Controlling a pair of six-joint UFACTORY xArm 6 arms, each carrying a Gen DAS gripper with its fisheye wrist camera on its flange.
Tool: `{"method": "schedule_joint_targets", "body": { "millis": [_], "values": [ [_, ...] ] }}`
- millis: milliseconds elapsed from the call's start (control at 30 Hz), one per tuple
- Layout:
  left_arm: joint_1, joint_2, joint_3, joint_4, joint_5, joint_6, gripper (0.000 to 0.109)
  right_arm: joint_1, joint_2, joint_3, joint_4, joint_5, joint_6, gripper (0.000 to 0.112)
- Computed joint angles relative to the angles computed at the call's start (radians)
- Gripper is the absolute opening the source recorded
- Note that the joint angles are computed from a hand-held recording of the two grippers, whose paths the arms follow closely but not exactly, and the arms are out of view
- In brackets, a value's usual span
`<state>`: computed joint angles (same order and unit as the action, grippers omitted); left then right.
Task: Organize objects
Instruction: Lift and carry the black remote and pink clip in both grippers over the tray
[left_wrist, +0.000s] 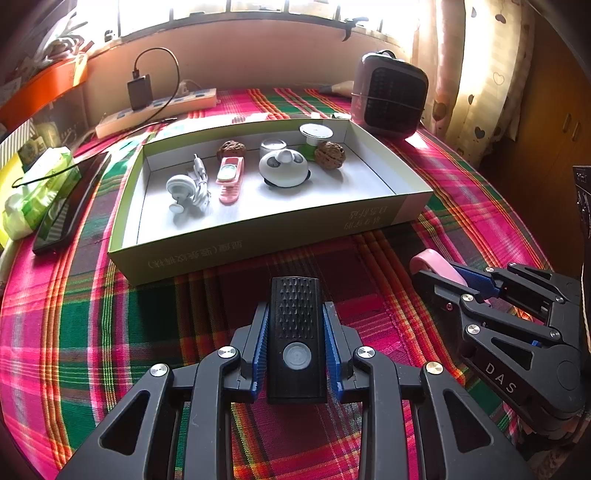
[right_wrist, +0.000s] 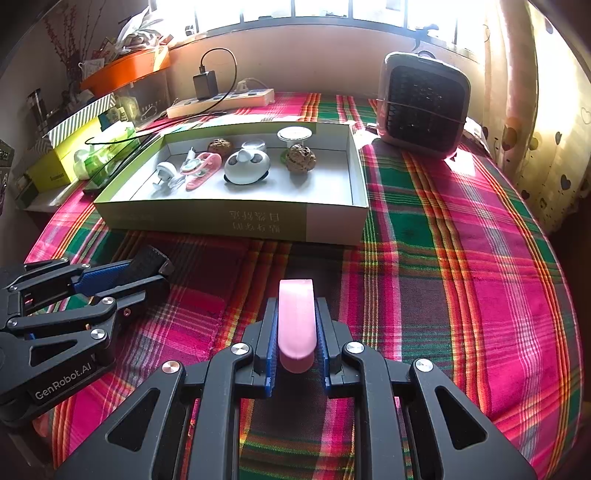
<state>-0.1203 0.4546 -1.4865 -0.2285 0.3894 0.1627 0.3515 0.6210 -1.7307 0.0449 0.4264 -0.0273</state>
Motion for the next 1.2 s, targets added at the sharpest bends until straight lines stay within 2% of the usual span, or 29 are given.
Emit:
{"method": "schedule_joint_targets", "body": {
  "millis": [1200],
  "values": [
    [0.011, 0.004, -0.072, -0.055, 0.016, 0.042, 0.025, -0.001, 0.018, -0.082, 0.103, 0.020, -0.077, 0.019]
  ]
}}
